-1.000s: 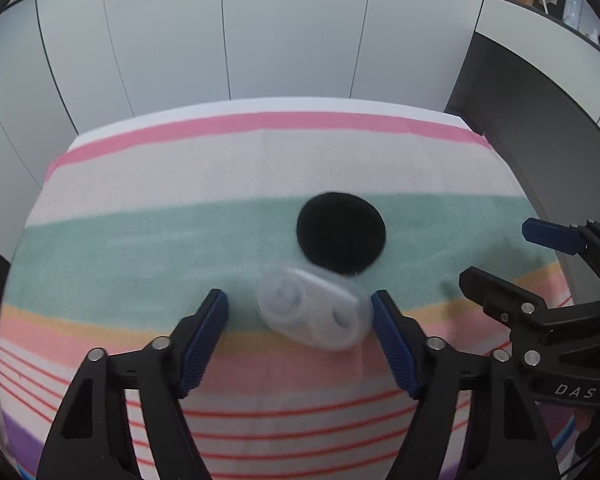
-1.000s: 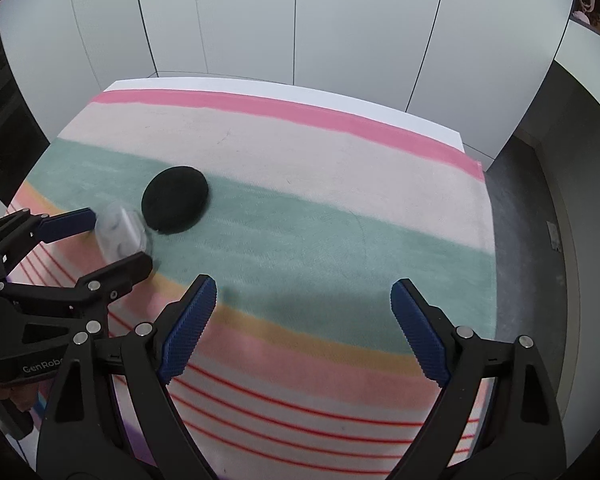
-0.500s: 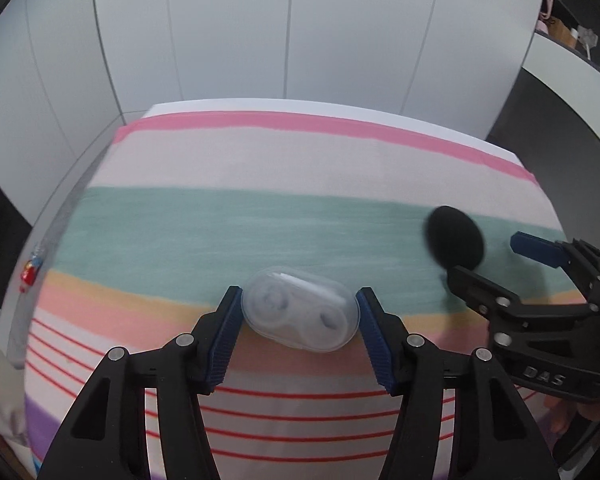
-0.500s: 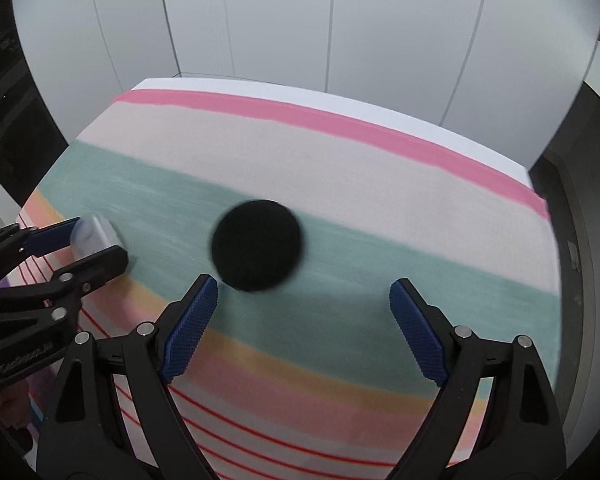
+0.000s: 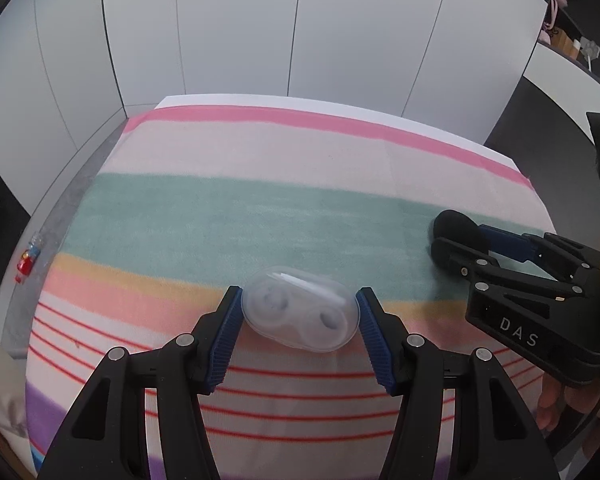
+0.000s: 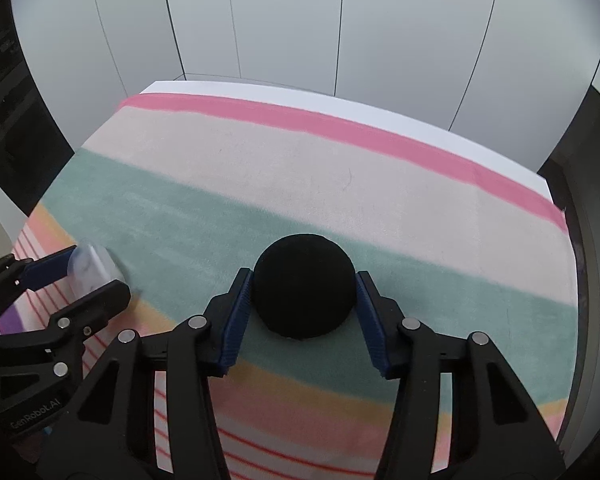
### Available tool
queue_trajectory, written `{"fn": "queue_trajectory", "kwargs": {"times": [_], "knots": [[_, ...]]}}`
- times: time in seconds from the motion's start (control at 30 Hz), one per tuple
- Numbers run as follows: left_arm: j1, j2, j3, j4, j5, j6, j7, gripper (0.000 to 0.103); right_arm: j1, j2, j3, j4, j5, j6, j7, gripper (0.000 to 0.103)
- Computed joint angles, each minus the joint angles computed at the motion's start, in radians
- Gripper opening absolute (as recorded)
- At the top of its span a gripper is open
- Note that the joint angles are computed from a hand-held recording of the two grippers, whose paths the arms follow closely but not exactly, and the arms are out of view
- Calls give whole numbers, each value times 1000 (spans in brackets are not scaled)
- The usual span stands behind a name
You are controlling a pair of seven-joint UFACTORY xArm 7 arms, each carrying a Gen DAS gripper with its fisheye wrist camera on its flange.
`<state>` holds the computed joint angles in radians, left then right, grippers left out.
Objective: Organize objects
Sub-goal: 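Grasp the clear plastic case with the left gripper while the right gripper grasps the black round item, then carry the clear case with the left gripper while the right gripper carries the black item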
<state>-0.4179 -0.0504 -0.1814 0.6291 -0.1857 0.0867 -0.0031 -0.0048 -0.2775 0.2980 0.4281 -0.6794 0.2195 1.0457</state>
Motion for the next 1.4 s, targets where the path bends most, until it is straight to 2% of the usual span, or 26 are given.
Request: {"fn": "queue_trajectory", "kwargs": {"times": [0.1,0.23,0.33,0.4,0.47,0.7,0.9,1.23,1.4], "knots": [[-8,-43,0,-16,-11,16,-10,58,34,-54,-20,-28,52,27,-32,53],[-34,-109,13,-23,-31,61,-6,58,101,-145,-51,-68,184,77,-117,53],[-40,-169,7,-32,-12,94,-30,58,138,-230,-57,-94,270,129,-163,53],[-11,-206,-28,-35,48,117,-93,58,160,-281,-56,-103,321,166,-182,53],[-25,-240,-24,-38,60,146,-108,58,182,-336,-55,-110,366,208,-201,53],[-46,-380,-46,-35,117,288,-165,58,252,-596,-55,-116,484,447,-261,53],[-79,-527,-40,-27,99,428,-182,58,287,-766,-36,-54,537,661,-310,53],[-123,-745,-41,3,41,660,-201,58,323,-1005,15,56,618,981,-331,53],[-131,-886,-70,2,22,769,-233,58,320,-1092,37,115,663,1130,-334,53]]}}
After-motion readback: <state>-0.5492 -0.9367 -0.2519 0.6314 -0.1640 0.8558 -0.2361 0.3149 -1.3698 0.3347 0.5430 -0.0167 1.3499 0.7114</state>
